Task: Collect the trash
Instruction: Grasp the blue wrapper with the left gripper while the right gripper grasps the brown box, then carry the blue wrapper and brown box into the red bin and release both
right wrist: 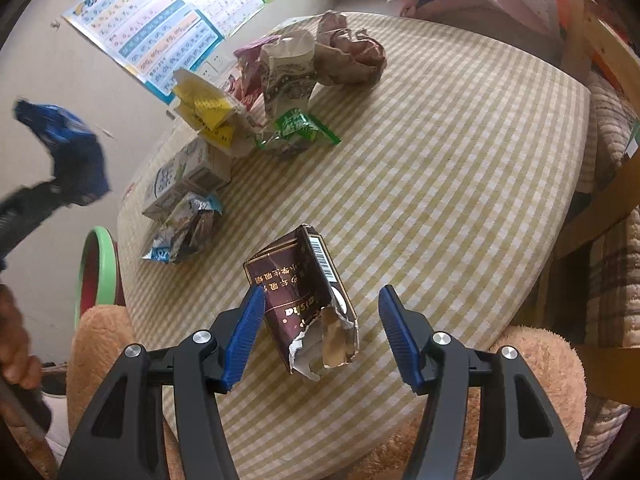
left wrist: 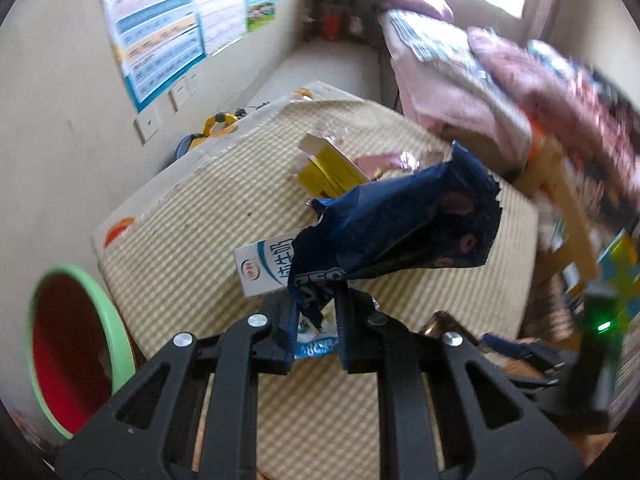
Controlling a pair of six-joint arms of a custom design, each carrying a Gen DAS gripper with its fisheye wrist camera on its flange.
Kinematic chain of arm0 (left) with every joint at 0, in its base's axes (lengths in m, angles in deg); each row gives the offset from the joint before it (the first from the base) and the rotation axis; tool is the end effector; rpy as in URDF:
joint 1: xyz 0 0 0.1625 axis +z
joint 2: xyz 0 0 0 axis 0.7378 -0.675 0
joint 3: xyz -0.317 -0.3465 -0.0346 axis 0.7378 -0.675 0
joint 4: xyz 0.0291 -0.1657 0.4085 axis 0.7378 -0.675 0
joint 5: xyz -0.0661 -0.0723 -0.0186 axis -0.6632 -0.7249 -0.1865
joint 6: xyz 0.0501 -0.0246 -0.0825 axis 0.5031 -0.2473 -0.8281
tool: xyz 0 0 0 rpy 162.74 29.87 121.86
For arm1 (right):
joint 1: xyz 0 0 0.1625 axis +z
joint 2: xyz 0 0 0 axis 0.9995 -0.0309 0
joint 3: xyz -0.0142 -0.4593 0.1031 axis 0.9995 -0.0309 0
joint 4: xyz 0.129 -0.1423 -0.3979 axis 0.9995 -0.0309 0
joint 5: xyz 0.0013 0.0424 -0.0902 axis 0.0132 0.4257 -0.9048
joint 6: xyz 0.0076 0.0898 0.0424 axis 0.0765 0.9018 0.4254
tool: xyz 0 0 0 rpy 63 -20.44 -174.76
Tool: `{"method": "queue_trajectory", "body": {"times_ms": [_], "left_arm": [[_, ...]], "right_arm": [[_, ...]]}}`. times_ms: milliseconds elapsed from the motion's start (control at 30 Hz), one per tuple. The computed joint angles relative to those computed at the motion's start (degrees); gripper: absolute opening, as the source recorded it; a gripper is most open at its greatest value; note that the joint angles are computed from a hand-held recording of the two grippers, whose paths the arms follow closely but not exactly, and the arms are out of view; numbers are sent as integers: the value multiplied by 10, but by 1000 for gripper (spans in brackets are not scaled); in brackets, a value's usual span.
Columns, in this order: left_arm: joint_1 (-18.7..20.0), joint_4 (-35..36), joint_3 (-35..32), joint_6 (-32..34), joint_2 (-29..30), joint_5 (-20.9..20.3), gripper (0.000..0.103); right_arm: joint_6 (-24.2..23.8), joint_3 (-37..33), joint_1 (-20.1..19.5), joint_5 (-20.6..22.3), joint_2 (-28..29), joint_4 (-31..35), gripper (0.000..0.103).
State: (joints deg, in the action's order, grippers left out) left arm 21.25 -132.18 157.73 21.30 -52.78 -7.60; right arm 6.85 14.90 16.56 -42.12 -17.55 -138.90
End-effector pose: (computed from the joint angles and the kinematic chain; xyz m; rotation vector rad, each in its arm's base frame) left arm -0.1263 -0.8102 0.2527 1.0588 2.4506 -0.3445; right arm 0.2432 -0.6463 -0.0165 -0.5059 -2.4855 0.8816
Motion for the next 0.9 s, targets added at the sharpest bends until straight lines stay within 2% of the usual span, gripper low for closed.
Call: {"method": "queue_trajectory", "body": {"times_ms": [167, 233, 267, 400, 500, 833, 867, 900], "left_arm": [[11, 31, -5, -47, -20, -22, 15], [15, 27, 2, -56, -30, -22, 15], [17, 24, 6, -58, -35, -21, 16], [25, 18, 9, -56, -39, -11, 16], [33, 30, -3, -72, -39, -24, 16], [54, 9, -27, -76, -46, -29, 16], [56, 10, -30, -78, -46, -29, 16], [58, 12, -36, -81, -46, -29, 16]], "right_arm": [[1, -23, 3, -9, 12, 44, 63], [-2, -28, 5, -15, 15, 49, 57], [-9, -27, 4, -7, 16, 43, 50], [-12, -45, 12, -28, 26, 56, 43], [-5, -50, 18, -47, 30, 59, 38], [14, -54, 49, -98, 27, 25, 37], [12, -55, 53, -100, 27, 22, 16], [12, -62, 57, -99, 27, 28, 18]]}}
